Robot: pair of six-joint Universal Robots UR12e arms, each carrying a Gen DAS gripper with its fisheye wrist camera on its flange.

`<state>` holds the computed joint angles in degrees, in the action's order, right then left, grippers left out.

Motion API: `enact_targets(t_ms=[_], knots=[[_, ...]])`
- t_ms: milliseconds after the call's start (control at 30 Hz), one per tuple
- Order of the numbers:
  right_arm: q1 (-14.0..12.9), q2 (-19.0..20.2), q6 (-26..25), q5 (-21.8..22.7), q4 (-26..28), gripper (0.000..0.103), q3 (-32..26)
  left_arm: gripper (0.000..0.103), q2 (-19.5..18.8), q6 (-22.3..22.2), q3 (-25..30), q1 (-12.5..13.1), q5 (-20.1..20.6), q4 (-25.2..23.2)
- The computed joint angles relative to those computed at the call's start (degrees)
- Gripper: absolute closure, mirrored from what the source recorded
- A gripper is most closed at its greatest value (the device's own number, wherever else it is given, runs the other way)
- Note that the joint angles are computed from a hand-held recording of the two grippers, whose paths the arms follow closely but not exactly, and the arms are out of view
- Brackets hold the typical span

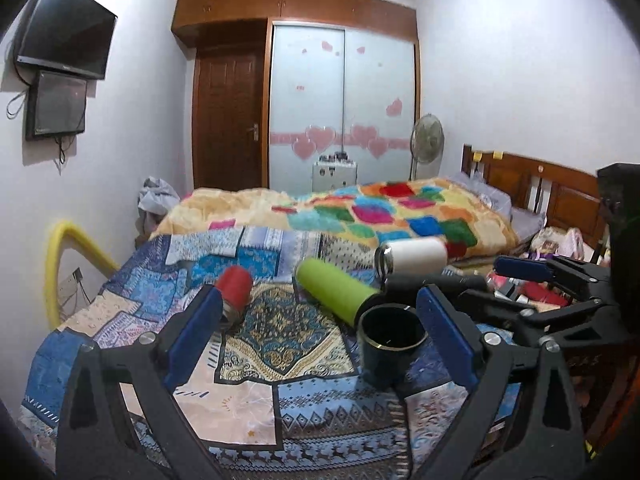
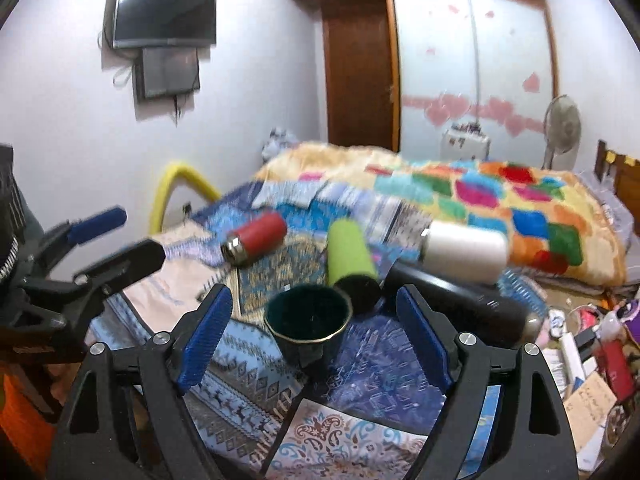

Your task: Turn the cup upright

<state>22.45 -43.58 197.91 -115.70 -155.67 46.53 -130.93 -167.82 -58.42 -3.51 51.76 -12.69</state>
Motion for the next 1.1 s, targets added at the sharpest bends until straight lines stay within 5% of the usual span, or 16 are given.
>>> enact_targets(t_ms=[467, 600, 1100], knots=[[3.8, -2.7, -2.0, -11.3, -18.3, 0.012, 6.4, 0.0, 6.6, -8.7, -10.3, 1.6, -0.6, 15.7], [4.8, -2.7, -3.1, -14.6, -21.2, 0.001, 7.1, 0.0, 7.7, -8.6, -12.1, 1.8, -1.2, 16.8], [5.9, -2.5, -3.8, -19.2, -22.5, 0.0, 7.6, 0.0, 9.0, -8.8, -14.2, 2.0, -1.7, 17.4]])
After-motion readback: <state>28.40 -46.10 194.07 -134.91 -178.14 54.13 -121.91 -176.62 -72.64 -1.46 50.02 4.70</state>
